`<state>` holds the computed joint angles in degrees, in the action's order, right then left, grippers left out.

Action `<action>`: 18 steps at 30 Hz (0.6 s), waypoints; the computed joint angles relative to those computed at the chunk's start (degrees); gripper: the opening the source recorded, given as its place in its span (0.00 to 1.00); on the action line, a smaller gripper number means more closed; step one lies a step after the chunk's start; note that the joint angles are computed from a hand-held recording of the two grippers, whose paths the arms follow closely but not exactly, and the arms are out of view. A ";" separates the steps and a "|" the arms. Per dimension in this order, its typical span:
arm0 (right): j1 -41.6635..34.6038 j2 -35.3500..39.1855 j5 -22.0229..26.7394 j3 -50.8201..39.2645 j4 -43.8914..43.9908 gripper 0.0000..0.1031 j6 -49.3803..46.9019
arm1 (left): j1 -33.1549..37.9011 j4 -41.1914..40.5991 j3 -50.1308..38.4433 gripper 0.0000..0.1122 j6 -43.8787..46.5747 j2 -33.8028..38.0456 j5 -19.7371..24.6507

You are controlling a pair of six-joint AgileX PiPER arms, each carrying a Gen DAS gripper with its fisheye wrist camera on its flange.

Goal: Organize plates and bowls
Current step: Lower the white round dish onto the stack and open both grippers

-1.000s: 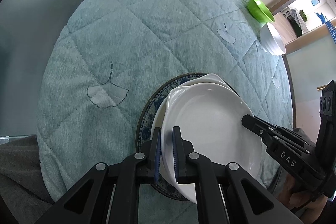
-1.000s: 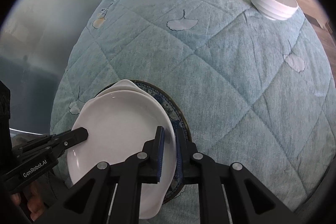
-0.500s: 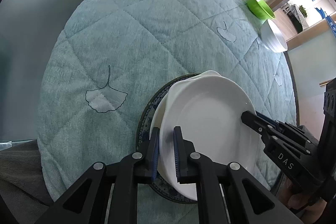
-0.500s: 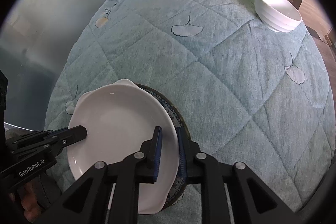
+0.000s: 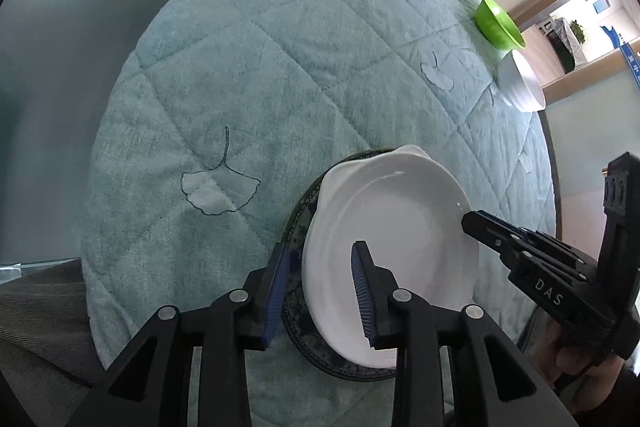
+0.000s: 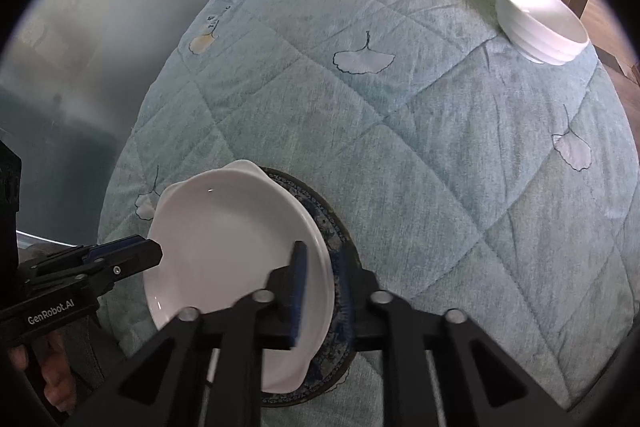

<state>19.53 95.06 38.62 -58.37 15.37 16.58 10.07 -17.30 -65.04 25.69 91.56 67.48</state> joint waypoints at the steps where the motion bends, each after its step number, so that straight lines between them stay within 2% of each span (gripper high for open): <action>1: -0.06 0.47 0.37 -0.30 0.09 0.11 -0.10 | 0.00 -0.17 0.03 0.27 0.40 0.34 0.24; 5: -0.45 1.86 0.37 -0.48 2.19 0.12 -1.56 | 0.48 -1.39 0.34 0.25 1.52 1.69 1.56; 18: 0.31 0.62 0.70 0.69 2.31 0.12 -1.05 | -0.25 -0.24 3.39 0.24 1.94 0.35 1.15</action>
